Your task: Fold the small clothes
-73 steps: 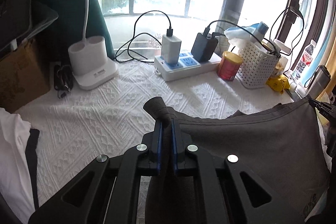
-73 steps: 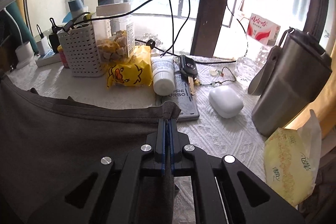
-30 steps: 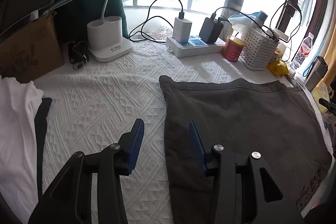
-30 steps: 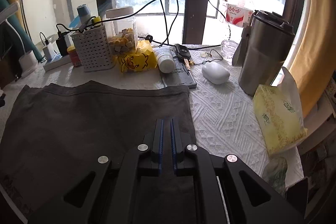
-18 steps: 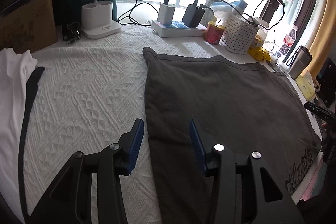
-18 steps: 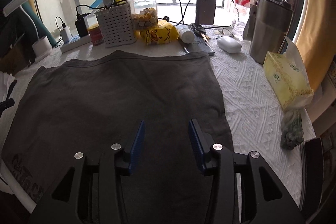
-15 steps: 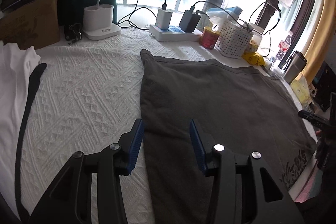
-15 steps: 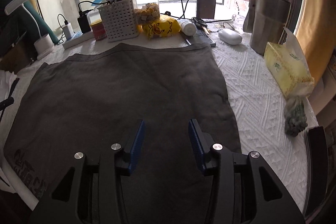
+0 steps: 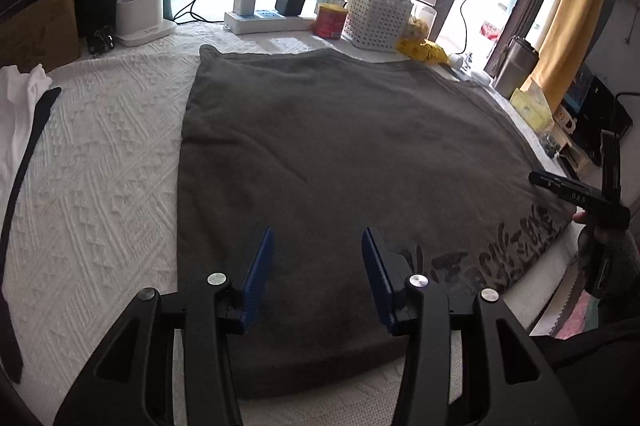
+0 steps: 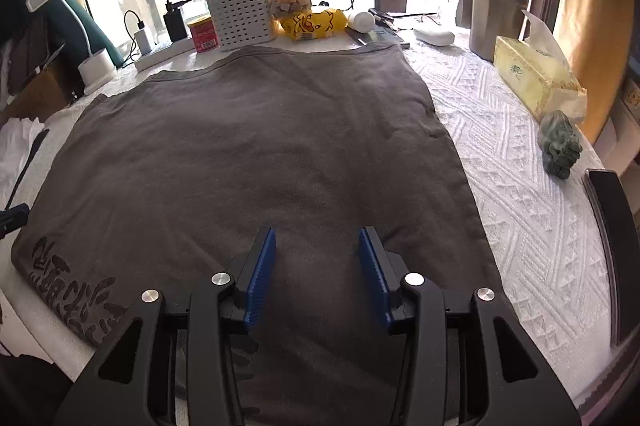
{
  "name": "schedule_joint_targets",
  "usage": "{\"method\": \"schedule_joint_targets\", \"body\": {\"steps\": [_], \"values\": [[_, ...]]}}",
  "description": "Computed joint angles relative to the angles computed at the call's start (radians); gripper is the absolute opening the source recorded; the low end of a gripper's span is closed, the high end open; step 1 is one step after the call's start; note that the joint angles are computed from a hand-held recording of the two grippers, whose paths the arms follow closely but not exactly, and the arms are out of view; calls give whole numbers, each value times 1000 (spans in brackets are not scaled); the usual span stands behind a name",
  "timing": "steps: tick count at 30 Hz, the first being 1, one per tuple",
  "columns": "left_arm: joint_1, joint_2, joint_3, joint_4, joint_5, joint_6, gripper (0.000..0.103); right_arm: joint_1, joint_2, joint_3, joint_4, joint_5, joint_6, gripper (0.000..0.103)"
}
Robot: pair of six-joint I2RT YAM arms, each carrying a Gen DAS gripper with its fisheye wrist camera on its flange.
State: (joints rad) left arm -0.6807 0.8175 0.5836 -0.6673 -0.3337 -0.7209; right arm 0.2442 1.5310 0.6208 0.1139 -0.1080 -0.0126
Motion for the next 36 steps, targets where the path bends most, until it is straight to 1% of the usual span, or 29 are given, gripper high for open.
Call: {"method": "schedule_joint_targets", "body": {"steps": [1, 3, 4, 5, 7, 10, 14, 16, 19, 21, 27, 31, 34, 36], "values": [[-18, -1, -5, -9, -8, -16, 47, -5, -7, -10, 2, -4, -3, 46], [-42, -5, -26, -16, -16, -44, 57, -11, -24, -42, 25, -7, -6, 46], [-52, -6, -38, -17, -26, -53, 58, -12, -35, -59, 38, -6, -7, 46], [-102, -24, -62, -10, -85, -59, 58, -11, -44, -71, 45, -3, -6, 46], [-136, -25, -66, -27, -123, -68, 58, -10, -63, -94, 55, 1, 0, 46], [-123, -56, -71, -47, -113, -73, 58, -8, -95, -125, 62, 7, 3, 47], [-129, -43, -52, -67, -122, -91, 58, -12, -153, -176, 70, 9, 14, 48], [-123, -46, -46, -54, -117, -73, 58, -16, -181, -198, 71, 6, 25, 48], [-103, -9, -17, -26, -99, -18, 58, -17, -220, -229, 71, 8, 38, 54], [-101, 17, 7, -6, -98, 13, 58, -20, -245, -245, 65, 12, 43, 55], [-72, 84, 54, 78, -50, 84, 58, -63, -364, -285, -15, 17, 53, 56], [-67, 124, 75, 119, -29, 117, 58, -111, -453, -311, -95, -19, 47, 56], [-48, 131, 76, 139, -8, 133, 58, -152, -484, -321, -133, -81, 60, 56], [-30, 132, 72, 148, 8, 142, 58, -156, -495, -326, -148, -100, 77, 56]]}}
